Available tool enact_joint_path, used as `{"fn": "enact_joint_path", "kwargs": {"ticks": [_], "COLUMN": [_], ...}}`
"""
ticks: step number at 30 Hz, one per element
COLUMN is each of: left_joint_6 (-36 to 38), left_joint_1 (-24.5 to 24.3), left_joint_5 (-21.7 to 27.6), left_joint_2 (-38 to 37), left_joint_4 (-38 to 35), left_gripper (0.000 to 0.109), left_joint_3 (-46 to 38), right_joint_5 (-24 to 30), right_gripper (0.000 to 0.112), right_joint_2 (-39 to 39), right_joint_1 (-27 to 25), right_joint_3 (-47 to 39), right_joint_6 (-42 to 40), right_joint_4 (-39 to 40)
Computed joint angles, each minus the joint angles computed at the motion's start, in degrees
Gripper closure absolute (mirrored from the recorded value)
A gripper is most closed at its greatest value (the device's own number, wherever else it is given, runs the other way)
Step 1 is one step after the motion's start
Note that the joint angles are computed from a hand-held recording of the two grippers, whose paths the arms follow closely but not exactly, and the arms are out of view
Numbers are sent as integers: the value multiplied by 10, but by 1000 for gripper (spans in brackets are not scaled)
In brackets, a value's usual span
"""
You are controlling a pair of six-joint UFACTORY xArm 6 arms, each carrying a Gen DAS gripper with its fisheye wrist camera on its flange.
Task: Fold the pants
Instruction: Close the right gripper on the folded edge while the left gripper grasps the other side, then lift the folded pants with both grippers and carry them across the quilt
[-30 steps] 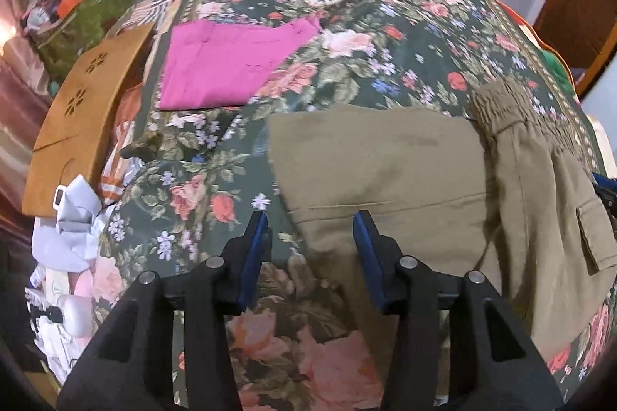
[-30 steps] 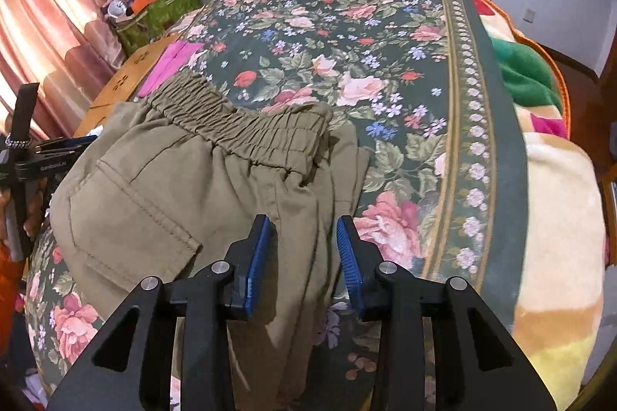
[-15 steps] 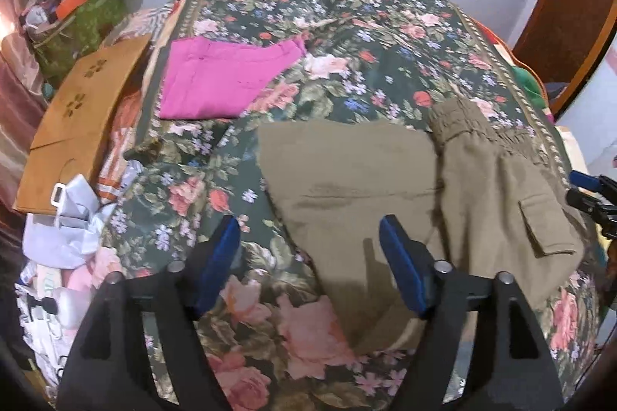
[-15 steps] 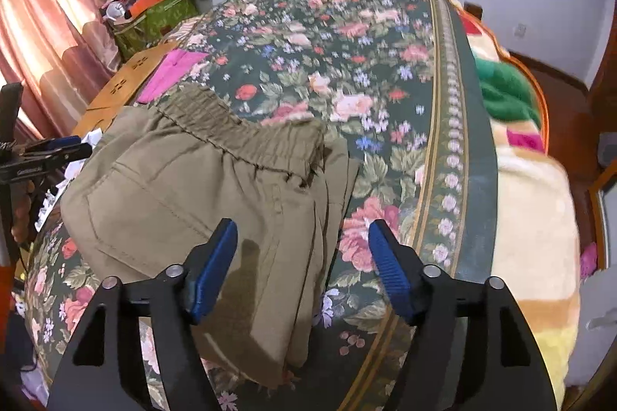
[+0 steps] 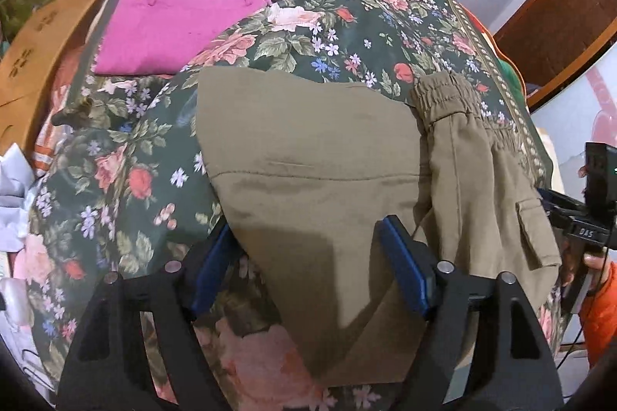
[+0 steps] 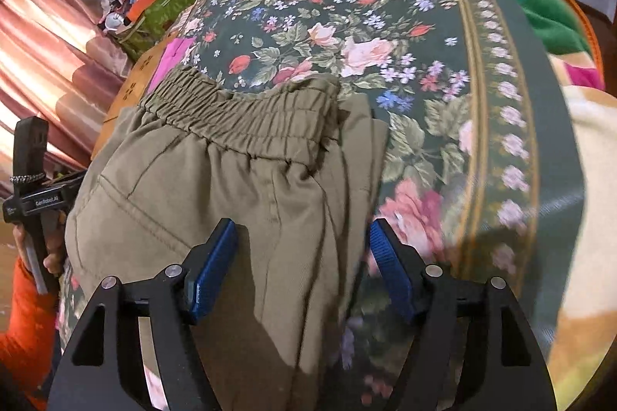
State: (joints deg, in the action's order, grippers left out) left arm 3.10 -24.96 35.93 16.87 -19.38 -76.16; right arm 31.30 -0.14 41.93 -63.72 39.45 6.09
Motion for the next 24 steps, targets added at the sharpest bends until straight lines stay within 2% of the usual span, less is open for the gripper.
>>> {"fn": "enact_joint_path", "kwargs": {"ticks": [2,6,7,10,16,20,24], "left_joint_6": [18,34,26,-6,-51,-74,-103], "left_joint_1": [2,-1,-2,-8,-15,-10,-3], "left_joint_5": [3,2,1,-17,-48,-74,-71], "left_joint_2": [6,13,16,13,-11,-33,-32], "left_joint_4": [-21,-41,-34,-5,62,83,130], "left_gripper": [42,76,81,93,105,106,106], "left_joint_3": [-9,-20,-24,-22,-15,-11,-36], "right_joint_5": [-8,-11,-11,-16,7,16,44], "right_gripper": [49,75,84,96,101,102,102], "right_joint_2": [9,17,16,13,9,14,45], "right_joint_1": [-2,-5,-6,-7,-1,-4,-2], "right_joint_3": [-3,-8,-8,-6,-34,-73,-151], "right_joint_6": [-7,-21,-26,-31,13,15,10], "right_joint_4": [11,29,35,40,-67,-99,-149]}}
